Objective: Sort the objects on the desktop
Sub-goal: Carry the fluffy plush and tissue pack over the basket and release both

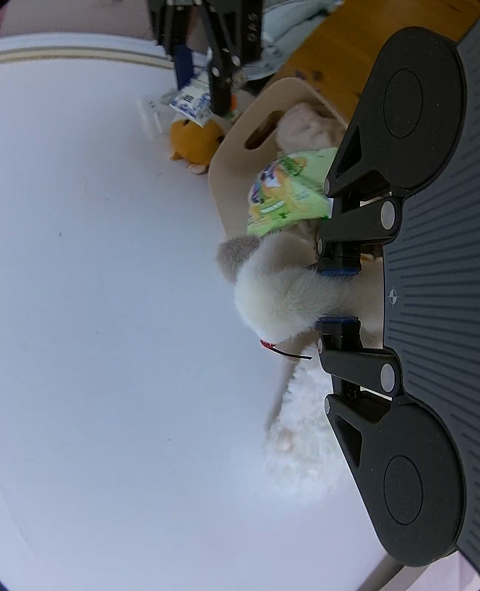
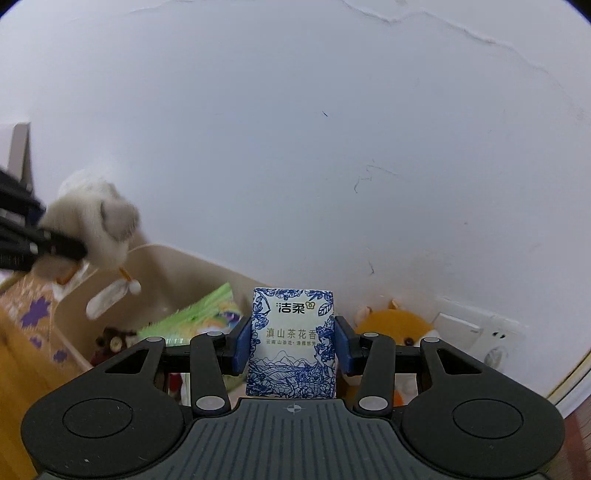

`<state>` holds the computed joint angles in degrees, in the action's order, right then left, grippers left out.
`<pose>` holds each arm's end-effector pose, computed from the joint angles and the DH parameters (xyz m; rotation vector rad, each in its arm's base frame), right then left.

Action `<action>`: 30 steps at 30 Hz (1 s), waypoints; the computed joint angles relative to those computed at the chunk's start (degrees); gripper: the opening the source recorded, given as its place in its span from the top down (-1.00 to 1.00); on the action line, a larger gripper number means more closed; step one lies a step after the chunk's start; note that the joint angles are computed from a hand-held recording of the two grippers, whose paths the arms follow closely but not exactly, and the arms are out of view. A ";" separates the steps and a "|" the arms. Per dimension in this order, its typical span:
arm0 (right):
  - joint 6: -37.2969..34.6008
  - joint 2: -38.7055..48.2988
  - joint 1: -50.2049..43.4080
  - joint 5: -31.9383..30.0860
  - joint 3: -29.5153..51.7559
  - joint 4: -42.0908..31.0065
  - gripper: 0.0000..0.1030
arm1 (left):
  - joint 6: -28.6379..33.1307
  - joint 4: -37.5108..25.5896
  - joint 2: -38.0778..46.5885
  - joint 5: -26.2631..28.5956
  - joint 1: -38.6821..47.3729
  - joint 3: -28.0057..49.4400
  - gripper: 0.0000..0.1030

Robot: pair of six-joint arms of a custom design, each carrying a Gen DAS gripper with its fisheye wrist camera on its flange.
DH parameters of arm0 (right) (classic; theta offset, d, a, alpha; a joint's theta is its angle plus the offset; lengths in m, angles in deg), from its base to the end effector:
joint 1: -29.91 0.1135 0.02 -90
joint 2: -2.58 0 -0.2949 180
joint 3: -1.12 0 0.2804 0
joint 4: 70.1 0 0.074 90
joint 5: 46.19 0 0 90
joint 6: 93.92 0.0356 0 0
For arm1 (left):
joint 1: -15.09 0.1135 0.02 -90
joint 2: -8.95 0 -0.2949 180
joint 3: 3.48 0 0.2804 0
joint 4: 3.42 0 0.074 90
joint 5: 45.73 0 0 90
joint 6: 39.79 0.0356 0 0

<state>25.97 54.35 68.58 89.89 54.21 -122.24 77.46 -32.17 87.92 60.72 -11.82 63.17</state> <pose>0.1567 0.0926 0.2751 0.1585 2.1500 -0.3218 0.2799 -0.1534 0.2721 1.1653 1.9516 -0.3248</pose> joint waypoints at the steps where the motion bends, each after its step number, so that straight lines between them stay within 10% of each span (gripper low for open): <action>1: -0.25 0.47 -1.32 -1.00 -0.28 1.79 0.17 | -1.07 0.64 0.65 -0.65 -0.91 0.00 0.63; 12: 0.04 8.09 -7.89 -7.94 -2.52 12.81 -0.01 | -6.19 4.45 6.76 -6.25 -6.33 -0.74 0.60; 21: -2.17 9.17 -5.42 -5.94 -2.23 11.85 -0.60 | -6.31 2.18 7.03 -5.66 -5.59 -0.10 -0.29; 30: 1.04 5.89 1.32 -1.11 -1.94 7.32 -1.00 | -0.68 3.16 0.51 -5.52 -4.69 -5.11 -0.51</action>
<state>27.01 60.24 69.90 88.77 52.27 -114.92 76.78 -29.01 88.44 55.20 -16.51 58.06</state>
